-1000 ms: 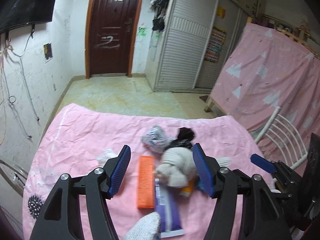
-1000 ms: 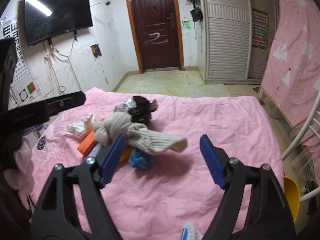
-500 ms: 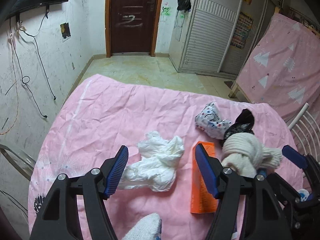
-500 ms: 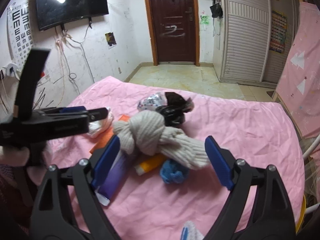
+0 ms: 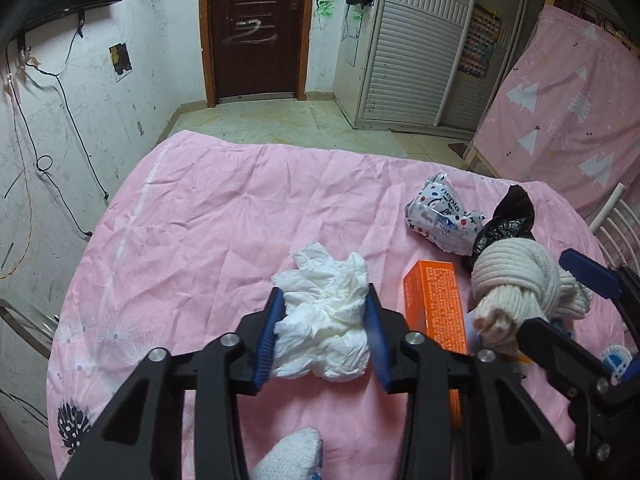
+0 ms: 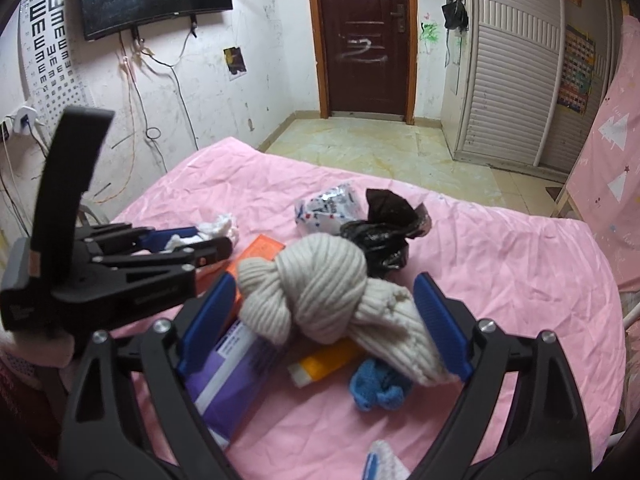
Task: Collect trash
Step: 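Grasp the white crumpled tissue with the left gripper while the right gripper grasps the beige knotted knit, then carry the tissue and knotted knit over to the yellow bin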
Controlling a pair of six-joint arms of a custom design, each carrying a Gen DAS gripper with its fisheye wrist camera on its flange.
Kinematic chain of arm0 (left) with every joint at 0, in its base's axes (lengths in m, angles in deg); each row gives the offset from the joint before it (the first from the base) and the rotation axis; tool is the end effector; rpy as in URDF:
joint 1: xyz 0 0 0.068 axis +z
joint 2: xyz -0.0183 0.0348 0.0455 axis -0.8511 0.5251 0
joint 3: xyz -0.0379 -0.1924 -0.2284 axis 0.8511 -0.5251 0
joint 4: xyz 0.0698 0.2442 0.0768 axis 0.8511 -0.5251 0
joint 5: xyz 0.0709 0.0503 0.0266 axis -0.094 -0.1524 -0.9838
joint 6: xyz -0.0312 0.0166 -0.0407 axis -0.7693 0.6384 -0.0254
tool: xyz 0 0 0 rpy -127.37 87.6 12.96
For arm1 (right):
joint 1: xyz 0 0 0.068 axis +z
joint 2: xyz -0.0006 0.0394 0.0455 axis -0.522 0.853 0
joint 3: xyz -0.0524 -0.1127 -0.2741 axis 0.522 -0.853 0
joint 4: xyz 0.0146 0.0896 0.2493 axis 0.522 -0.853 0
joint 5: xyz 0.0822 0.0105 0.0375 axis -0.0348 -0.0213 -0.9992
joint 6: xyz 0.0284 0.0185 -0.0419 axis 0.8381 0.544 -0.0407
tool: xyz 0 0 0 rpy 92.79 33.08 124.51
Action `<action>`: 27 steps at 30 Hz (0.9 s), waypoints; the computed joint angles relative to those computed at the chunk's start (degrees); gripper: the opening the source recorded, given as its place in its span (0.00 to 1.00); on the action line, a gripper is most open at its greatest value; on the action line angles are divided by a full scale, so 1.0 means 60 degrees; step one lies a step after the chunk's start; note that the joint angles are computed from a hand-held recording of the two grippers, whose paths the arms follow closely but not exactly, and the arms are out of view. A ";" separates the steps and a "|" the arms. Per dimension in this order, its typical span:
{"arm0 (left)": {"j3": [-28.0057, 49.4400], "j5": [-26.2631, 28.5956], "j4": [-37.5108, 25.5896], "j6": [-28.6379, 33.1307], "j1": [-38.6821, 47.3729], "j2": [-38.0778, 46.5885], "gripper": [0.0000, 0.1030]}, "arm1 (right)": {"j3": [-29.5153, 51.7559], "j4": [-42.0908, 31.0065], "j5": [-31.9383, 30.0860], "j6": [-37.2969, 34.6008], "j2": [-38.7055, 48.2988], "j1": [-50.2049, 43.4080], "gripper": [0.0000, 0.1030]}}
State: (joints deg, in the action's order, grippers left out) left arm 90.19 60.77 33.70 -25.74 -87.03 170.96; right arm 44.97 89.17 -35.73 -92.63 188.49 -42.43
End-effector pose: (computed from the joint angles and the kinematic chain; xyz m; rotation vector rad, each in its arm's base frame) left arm 0.3029 -0.1513 0.0486 -0.3314 2.4527 -0.0124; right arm 0.3180 -0.0397 0.0482 -0.7300 2.2235 0.4437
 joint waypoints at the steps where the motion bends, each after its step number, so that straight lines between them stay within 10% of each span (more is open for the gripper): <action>1: -0.0021 -0.0025 0.0030 0.0032 -0.0007 -0.0010 0.23 | 0.0061 -0.0066 0.0026 0.0014 0.0042 0.0045 0.84; 6: -0.0306 -0.0180 0.0264 -0.0221 -0.0119 -0.0240 0.18 | 0.0276 -0.0245 0.0074 0.0012 0.0235 0.0121 0.83; 14: -0.0965 -0.0321 0.0565 -0.0403 -0.0271 -0.0893 0.18 | 0.0419 -0.0310 -0.0160 0.0001 0.0390 -0.0047 0.51; 27: -0.1235 -0.1375 -0.0285 -0.0875 -0.1338 -0.2175 0.18 | 0.0022 -0.1088 -0.1541 -0.0484 -0.0615 -0.1173 0.49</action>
State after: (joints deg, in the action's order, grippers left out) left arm 82.78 52.52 31.99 -30.99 -95.05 157.91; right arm 45.11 82.64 -44.98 -95.54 184.79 -49.47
